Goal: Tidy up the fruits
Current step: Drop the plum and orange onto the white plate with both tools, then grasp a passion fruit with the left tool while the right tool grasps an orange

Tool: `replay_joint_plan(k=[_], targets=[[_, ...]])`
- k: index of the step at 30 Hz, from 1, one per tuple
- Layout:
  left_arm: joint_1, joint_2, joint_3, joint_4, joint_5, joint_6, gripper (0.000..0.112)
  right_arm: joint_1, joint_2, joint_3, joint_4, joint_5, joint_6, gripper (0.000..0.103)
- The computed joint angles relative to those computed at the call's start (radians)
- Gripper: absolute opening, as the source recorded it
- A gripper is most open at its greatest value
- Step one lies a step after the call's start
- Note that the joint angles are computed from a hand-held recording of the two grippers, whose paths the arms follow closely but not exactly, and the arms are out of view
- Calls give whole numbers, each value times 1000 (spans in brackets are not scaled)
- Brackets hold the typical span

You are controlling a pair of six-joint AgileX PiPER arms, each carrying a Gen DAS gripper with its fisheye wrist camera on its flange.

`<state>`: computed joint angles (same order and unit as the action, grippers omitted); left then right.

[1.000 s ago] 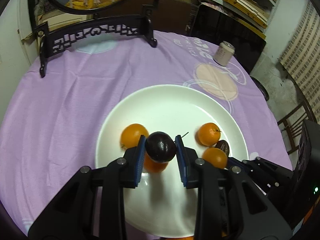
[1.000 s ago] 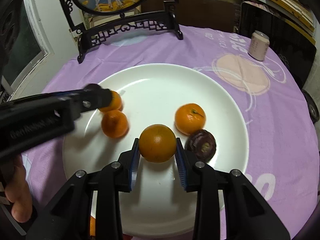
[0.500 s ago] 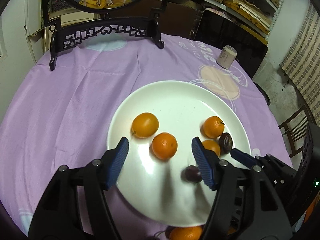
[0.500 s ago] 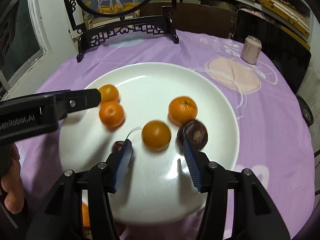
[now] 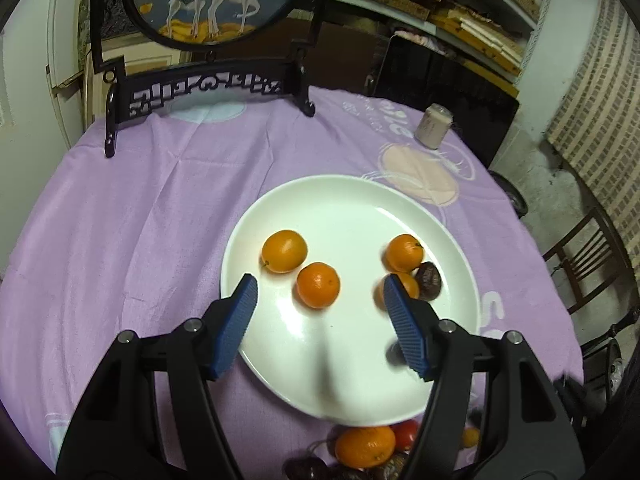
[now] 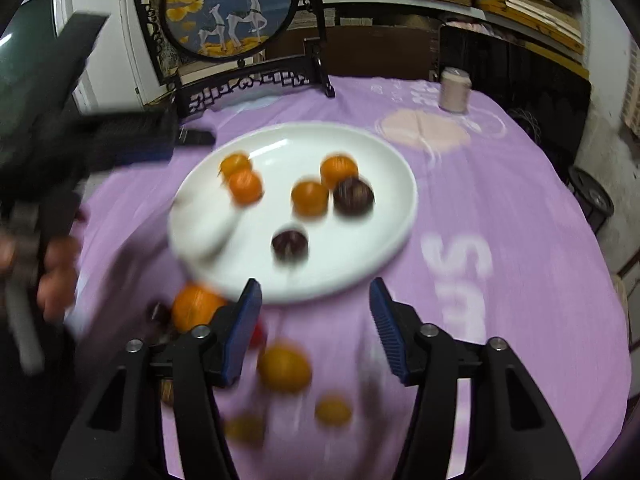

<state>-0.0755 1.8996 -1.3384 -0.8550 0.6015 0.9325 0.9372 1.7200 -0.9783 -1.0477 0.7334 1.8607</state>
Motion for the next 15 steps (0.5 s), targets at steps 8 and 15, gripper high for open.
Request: replay_joint_plan(k=[8,15], targets=[[91,-199,316,-282,-64,366,71,67,52,-18,77,-6,-48,63],[318,-239,519,-304,4,561,71,1,130,-60,154,-84,-181,44]])
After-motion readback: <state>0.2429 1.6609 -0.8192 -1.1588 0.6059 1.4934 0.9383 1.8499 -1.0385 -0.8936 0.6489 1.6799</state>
